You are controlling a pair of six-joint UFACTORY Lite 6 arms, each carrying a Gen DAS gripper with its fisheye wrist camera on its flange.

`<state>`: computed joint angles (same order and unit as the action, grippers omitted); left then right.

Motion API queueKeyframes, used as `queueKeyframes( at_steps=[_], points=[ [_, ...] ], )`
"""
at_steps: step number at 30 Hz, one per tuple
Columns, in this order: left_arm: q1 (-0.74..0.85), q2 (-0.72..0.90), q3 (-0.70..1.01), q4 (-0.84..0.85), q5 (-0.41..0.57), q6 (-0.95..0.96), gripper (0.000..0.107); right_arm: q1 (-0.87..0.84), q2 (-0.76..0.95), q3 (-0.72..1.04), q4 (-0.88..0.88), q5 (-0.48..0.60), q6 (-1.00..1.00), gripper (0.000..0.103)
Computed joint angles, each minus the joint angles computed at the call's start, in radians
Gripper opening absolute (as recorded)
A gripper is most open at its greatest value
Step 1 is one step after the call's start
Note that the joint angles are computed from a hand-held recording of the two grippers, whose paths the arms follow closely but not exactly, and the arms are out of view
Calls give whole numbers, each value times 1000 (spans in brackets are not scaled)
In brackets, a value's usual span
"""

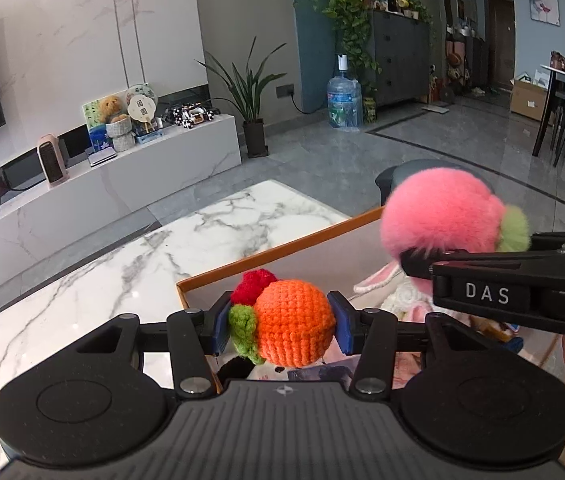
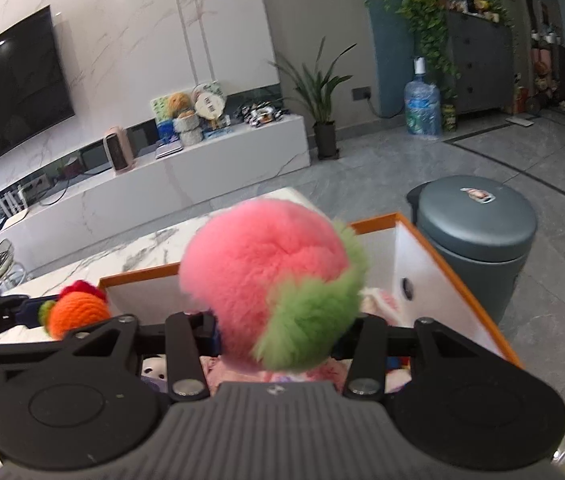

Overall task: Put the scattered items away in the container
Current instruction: 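Carry the crocheted fruit with left while right carries the pompom over the box, then open left gripper dropping the fruit while right releases the pompom into the box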

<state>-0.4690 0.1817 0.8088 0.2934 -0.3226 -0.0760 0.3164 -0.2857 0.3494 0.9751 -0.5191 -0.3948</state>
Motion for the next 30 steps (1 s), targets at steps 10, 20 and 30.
queueKeyframes(
  at_steps=[10,20,30],
  points=[
    [22,130,89,30,-13,25,57,-92,179,95,-427,68,369,48],
    [35,130,61,1,-7,74,57,-85,263,153,-649,106,573,50],
    [15,137,64,-77,4,158,59,-100,269,155,-696,131,633,55]
  ],
)
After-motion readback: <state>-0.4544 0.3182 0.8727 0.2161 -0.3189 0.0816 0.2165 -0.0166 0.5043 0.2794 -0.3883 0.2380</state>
